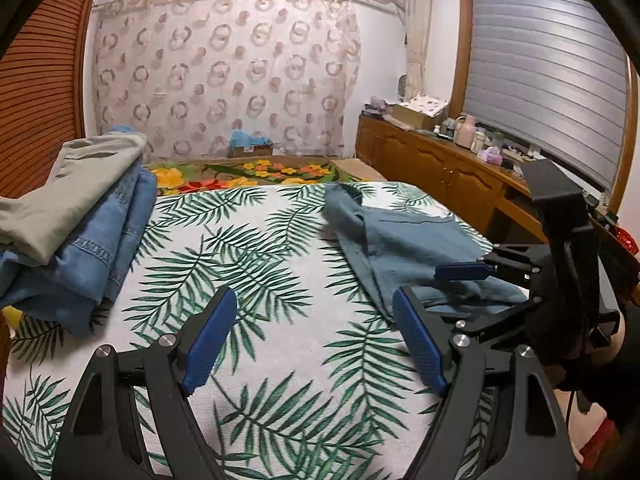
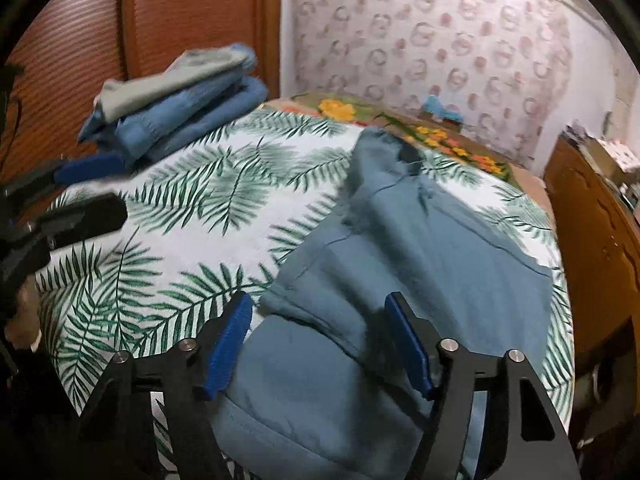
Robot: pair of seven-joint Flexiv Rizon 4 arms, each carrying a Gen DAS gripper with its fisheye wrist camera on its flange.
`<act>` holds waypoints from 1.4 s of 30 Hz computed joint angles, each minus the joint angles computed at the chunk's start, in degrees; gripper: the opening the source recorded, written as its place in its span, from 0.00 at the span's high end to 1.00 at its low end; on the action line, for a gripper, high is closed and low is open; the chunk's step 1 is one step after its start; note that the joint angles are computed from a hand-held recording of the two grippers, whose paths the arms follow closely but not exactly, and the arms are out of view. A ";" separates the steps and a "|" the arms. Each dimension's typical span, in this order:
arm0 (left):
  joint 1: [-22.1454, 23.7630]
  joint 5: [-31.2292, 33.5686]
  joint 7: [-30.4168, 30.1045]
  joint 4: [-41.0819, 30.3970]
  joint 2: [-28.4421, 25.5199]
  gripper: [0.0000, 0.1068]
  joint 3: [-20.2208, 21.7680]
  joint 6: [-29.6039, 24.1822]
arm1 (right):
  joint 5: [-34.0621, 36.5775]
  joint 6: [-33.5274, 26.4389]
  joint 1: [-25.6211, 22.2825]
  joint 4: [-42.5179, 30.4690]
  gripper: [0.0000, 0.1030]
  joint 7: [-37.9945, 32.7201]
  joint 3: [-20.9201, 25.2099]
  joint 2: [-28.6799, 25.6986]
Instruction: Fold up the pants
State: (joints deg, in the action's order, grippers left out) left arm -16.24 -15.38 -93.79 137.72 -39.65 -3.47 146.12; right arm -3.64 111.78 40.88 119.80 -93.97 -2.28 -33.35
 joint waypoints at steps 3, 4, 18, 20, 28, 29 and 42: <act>0.60 0.70 -0.28 0.31 -0.18 0.24 0.04 0.01 | -2.01 -2.97 -0.66 -1.81 0.39 -0.07 0.50 -0.56; 0.70 0.80 -0.32 0.37 -0.19 0.24 0.05 -0.04 | -2.83 -3.76 -1.21 -2.33 0.41 0.13 1.02 -0.85; -0.39 0.49 0.23 -0.12 -1.19 0.24 -0.18 -2.65 | -3.00 -2.45 -0.03 -3.88 0.88 3.42 -0.93 -1.08; -0.68 0.47 0.45 -0.34 -1.18 0.24 -0.24 -3.11 | -2.72 -1.37 -0.78 -3.84 0.88 3.56 -0.23 -1.00; -1.73 0.09 1.49 -1.06 -1.39 0.24 -0.22 -4.46 | -7.41 1.98 -11.84 -4.34 0.88 7.85 10.52 -1.97; -1.84 0.03 1.55 -1.06 -1.39 0.24 -0.19 -4.51 | -7.87 3.03 -11.80 -4.01 0.88 8.87 10.15 -1.96; -2.48 0.47 3.24 -3.41 -1.72 0.24 -0.62 -8.23 | 1.98 3.06 -2.27 -5.39 0.92 6.39 -0.91 -1.72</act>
